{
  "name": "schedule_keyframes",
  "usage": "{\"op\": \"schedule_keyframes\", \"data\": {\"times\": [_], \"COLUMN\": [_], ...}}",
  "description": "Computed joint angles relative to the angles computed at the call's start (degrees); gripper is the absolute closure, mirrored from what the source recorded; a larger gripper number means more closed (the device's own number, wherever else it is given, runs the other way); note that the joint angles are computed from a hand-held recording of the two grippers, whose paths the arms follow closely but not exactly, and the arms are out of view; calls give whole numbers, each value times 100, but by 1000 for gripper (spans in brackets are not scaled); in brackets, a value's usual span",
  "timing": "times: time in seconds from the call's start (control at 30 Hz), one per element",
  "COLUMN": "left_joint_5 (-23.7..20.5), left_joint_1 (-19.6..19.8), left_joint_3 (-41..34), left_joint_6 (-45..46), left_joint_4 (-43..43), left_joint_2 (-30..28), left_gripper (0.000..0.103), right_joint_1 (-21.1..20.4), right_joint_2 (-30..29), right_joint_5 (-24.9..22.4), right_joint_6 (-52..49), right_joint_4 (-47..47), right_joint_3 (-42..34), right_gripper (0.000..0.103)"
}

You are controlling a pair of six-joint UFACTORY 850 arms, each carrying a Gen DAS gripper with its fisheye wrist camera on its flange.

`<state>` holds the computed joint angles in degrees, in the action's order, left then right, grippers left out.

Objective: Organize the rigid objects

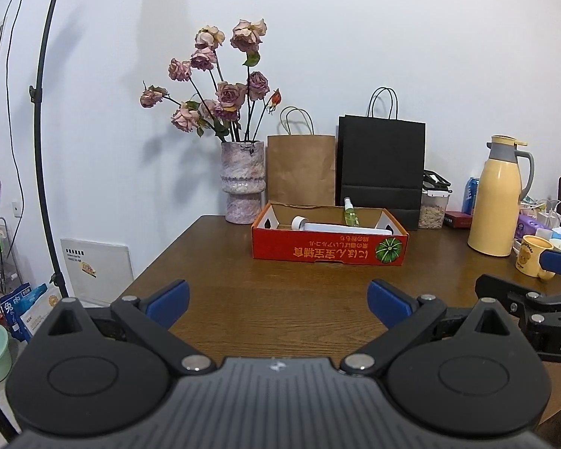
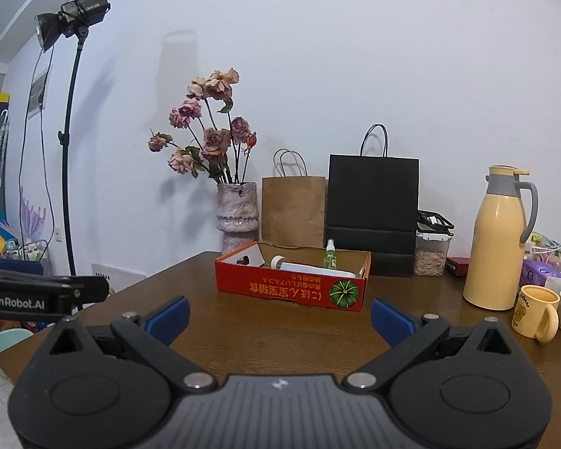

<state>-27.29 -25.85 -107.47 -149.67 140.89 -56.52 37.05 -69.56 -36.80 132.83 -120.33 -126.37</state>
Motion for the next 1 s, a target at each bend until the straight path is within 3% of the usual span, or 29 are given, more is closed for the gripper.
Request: {"op": "schedule_keyframes", "data": {"times": [1.0], "left_joint_5": [-52], "left_joint_1": [-6], "left_joint_3": [116], "left_joint_6": [-73], "left_joint_4": [34], "left_joint_2": [28], "left_gripper": [0], "right_joint_1": [29], "right_joint_2": [44], "right_joint_5": [-35], "right_joint_6": [84], "right_joint_4": [-81], "right_joint_3": [114], "right_gripper": [0]}}
